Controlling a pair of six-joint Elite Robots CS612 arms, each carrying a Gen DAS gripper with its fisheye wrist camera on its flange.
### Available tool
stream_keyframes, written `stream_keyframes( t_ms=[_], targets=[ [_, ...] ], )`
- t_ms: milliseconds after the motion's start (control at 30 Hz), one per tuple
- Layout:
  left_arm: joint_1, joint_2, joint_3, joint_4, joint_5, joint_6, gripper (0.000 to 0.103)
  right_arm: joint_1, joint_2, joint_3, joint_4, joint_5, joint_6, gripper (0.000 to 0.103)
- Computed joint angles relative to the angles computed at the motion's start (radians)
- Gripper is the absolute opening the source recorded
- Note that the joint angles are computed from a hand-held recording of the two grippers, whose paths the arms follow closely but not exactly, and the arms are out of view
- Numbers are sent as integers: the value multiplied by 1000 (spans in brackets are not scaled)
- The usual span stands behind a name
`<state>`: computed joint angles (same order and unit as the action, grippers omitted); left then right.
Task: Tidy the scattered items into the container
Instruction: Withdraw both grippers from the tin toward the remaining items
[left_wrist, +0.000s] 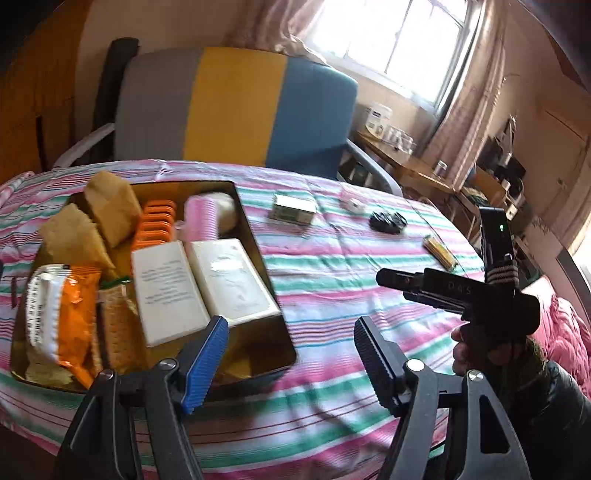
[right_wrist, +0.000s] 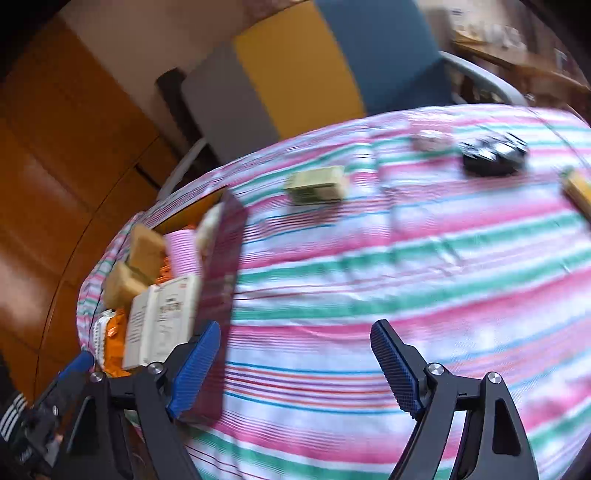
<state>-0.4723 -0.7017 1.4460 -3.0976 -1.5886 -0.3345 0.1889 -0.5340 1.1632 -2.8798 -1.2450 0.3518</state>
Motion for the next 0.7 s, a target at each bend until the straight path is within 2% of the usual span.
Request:
stream_keyframes(
  t_ms=[100,233,367,533,700],
  targets=[
    [-19,11,-31,83,-23,26,72,-28,-26,73,-47,-22,53,86],
    [-38,24,-58,143,-35,51,72,-64,-53,156,-105,-47,116,87],
    [-60,44,-91,179,-16,136,72,-93,-64,203,-150,-62,150,87],
    [-76,88,-159,217,11,202,72,-109,-64,191,-140,-92,127,87],
    [-77,129,-216,242,24,221,72,-116,-46,112,-63,-118,64,88]
  ],
)
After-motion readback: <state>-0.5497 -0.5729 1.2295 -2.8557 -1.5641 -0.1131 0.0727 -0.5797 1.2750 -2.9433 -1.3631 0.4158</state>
